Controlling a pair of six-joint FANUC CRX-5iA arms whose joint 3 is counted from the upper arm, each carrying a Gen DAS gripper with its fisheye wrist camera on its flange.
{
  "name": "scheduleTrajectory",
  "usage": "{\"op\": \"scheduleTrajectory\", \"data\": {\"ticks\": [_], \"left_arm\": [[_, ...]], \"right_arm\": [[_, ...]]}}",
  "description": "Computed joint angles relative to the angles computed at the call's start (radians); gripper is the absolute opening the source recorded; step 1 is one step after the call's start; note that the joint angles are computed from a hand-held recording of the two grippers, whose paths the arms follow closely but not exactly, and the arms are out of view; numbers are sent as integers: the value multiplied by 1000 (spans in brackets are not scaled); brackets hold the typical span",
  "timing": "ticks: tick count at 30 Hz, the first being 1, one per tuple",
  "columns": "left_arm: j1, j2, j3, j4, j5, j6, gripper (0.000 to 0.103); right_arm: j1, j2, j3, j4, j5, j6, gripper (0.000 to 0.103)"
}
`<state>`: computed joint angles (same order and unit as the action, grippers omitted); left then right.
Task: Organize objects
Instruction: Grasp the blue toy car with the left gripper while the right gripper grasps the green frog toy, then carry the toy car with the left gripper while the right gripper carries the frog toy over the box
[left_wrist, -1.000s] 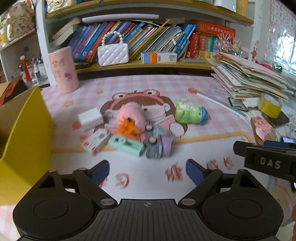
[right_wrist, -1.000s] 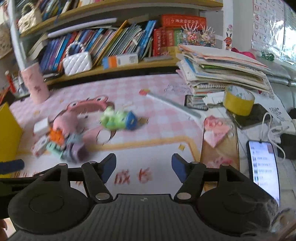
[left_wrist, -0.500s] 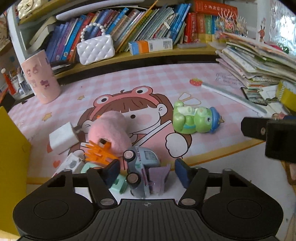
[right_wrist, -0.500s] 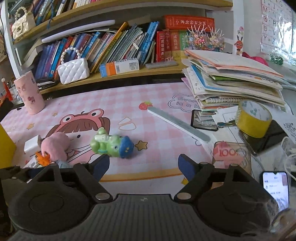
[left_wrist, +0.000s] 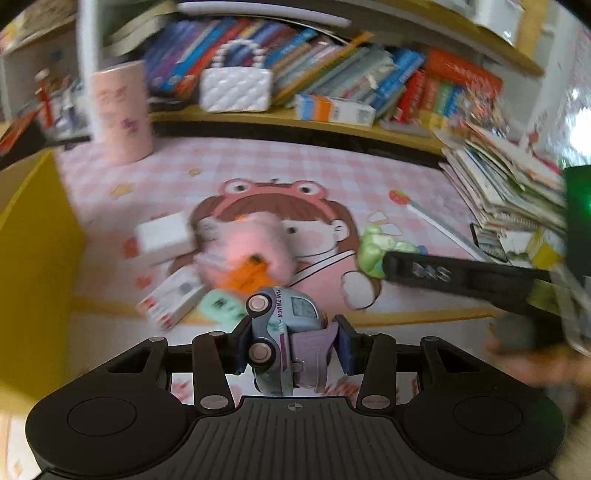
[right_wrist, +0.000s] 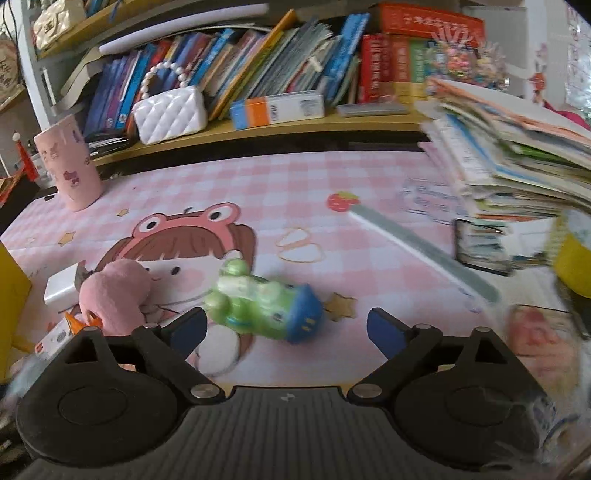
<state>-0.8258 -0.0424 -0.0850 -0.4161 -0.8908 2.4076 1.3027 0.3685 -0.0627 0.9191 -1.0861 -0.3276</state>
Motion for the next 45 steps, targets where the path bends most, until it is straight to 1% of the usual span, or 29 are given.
{"op": "scheduleTrajectory", "data": {"ticks": [2, 5, 7, 8, 9, 13, 18, 23, 27, 33, 36, 40, 45], "left_arm": [[-2, -31, -15, -9, -36, 27, 43], [-6, -57, -26, -22, -88, 58, 43], [-4, -72, -35, -22, -104, 73, 43], [-5, -79, -39, -27, -109, 81, 43], [-4, -84, -44, -27, -107, 85, 43], [-1, -107, -68, -23, -77, 98, 43], [-9, -141, -98, -35, -49, 123, 43], [-15, -186, -136, -47, -28, 153, 43], [-16, -235, -177, -45, -11, 161, 43], [-9, -333, -254, -36, 12, 154, 43], [-7, -384, -292, -30, 8, 146, 43], [-9, -454, -337, -31, -18, 140, 43], [-38, -543, -373, -68, -103, 153, 43]], "right_arm": [[-10, 43, 51, -16, -16, 30, 96], [-18, 108, 128, -28, -64, 60, 95], [-22, 133, 158, -33, -79, 70, 89], [-23, 144, 176, -44, -91, 86, 84], [-24, 149, 186, -51, -99, 95, 77], [-22, 139, 175, -41, -85, 90, 74], [11, 105, 139, 17, -102, 61, 74], [67, 77, 124, 29, -143, 37, 74], [126, 72, 142, 11, -187, 23, 74], [203, 99, 210, -11, -253, 36, 74], [238, 125, 258, -16, -295, 44, 74], [279, 166, 329, -26, -341, 52, 74], [322, 234, 443, -54, -369, 90, 74]]}}
